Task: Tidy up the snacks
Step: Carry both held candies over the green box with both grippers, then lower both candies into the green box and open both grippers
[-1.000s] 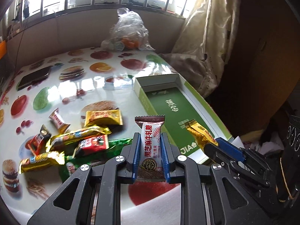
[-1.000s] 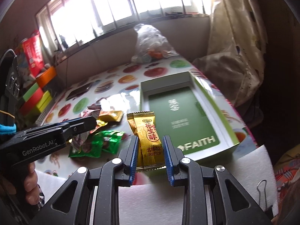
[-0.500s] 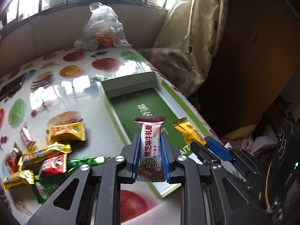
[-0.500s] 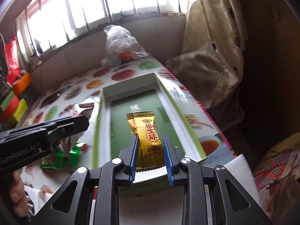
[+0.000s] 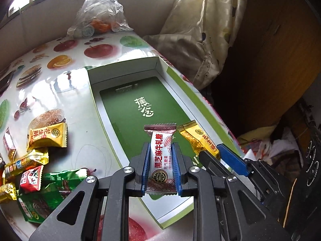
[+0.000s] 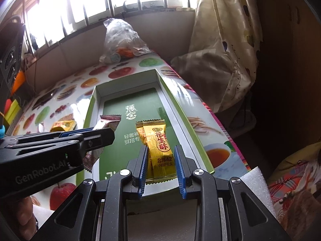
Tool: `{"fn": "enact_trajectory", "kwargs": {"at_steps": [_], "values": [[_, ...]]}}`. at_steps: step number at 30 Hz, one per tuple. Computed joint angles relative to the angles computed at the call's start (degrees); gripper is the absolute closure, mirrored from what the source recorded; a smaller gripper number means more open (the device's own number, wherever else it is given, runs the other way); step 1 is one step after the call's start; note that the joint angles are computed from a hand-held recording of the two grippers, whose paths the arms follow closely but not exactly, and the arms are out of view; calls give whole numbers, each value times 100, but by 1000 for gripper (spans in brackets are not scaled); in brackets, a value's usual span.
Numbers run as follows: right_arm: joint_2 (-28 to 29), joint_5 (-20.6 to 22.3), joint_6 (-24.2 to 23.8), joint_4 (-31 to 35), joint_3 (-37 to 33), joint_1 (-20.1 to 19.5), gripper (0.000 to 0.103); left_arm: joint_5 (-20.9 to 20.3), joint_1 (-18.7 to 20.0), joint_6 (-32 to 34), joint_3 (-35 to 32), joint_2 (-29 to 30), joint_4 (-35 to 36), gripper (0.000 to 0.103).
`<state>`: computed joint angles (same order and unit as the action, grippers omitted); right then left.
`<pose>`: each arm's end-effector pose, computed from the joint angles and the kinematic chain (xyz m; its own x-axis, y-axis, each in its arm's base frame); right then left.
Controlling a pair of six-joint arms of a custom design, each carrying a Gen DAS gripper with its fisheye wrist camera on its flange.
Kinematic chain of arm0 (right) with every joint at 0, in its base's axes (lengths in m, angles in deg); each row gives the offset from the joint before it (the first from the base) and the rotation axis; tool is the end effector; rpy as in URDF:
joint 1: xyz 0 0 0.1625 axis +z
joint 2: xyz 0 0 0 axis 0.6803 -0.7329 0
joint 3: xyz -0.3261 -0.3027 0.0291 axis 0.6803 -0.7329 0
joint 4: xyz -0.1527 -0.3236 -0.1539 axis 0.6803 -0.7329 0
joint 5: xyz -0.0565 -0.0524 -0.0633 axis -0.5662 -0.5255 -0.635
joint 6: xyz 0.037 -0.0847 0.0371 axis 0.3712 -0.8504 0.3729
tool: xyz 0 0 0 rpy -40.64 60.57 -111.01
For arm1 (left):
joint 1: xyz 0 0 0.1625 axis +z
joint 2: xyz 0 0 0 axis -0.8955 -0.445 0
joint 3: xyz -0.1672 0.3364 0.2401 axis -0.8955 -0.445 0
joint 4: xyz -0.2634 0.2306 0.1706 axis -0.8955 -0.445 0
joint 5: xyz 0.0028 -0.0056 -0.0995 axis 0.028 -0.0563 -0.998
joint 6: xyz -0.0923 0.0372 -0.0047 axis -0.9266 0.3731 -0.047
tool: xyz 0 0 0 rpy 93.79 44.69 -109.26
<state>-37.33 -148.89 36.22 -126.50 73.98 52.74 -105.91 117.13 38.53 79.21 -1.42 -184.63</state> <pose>0.1456 -0.6294 0.1557 -0.7719 -0.0228 0.6354 -0.4657 0.7007 -0.5406 -0.2781 -0.6911 0.0726 -0.8297 0.2802 -0.4828 0.4591 0.8345 -0.3046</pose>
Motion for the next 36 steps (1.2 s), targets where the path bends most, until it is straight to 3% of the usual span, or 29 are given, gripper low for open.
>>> {"fn": "enact_trajectory", "kwargs": {"at_steps": [4,20,24,36], "values": [[38,-44,-83,-34,-6,3,77,125,-16,29,-57,61,145,81],[116,-213,-251,-107,-44,40,75,-5,89,-116,-197,111,485,80],[118,-232,-279,-189,-6,48,73,-7,77,-70,-173,103,439,68],[22,-237,-190,-371,172,102,65,78,-37,-19,292,-206,-24,64]]}}
